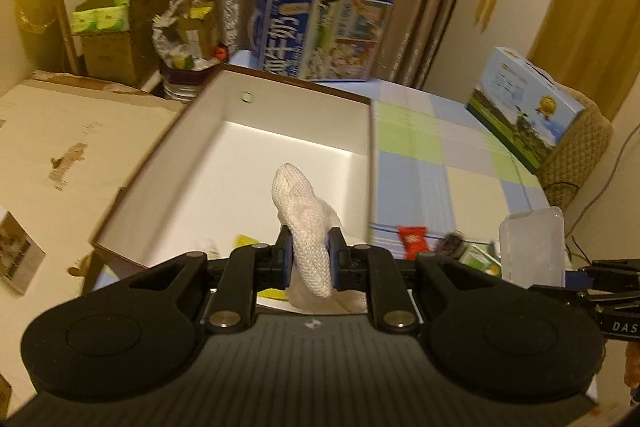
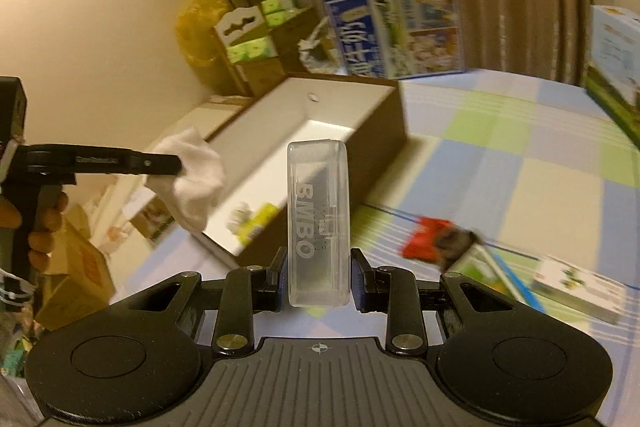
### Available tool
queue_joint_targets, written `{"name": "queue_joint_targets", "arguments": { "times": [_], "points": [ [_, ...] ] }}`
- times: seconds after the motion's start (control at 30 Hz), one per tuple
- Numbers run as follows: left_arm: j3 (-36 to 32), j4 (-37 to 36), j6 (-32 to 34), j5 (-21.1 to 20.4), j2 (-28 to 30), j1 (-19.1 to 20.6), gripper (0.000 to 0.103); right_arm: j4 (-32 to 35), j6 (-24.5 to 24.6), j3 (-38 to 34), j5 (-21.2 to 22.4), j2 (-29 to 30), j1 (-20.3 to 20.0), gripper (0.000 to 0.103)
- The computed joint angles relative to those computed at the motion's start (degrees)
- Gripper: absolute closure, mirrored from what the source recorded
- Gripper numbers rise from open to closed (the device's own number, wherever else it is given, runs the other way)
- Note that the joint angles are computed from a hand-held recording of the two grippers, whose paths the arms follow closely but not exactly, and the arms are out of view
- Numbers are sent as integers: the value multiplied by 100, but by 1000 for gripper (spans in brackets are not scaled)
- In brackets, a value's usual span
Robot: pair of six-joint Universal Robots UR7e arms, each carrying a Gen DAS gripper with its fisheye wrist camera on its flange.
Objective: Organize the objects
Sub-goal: 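Carry the sock and clear case over the brown box with both tools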
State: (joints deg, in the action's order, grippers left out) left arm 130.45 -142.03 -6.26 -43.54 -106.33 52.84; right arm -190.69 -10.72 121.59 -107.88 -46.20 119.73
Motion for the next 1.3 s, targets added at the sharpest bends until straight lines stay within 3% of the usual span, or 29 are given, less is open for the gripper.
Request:
{"name": "queue_joint_targets", "arguments": {
  "times": [0.17,0.37,0.53,0.97,1.3],
  "points": [
    [-255,-280,582,-79,99,337,90,165,90,-687,84,578,162,76],
    [-715,-719,1244,-318,703,943,96,397,247,-1497,22,1210,237,76],
    [-1043,-575,1426,-619,958,1260,95,688,298,-2000,-126,1524,257,76],
    [-1769,-174,1757,-799,1652,1842,94,1718,436,-3053,-425,2230,179,76],
    [-2270,88,1927,-836,2150,2125,86,2535,338,-3981,-832,2827,95,76]
  ]
}}
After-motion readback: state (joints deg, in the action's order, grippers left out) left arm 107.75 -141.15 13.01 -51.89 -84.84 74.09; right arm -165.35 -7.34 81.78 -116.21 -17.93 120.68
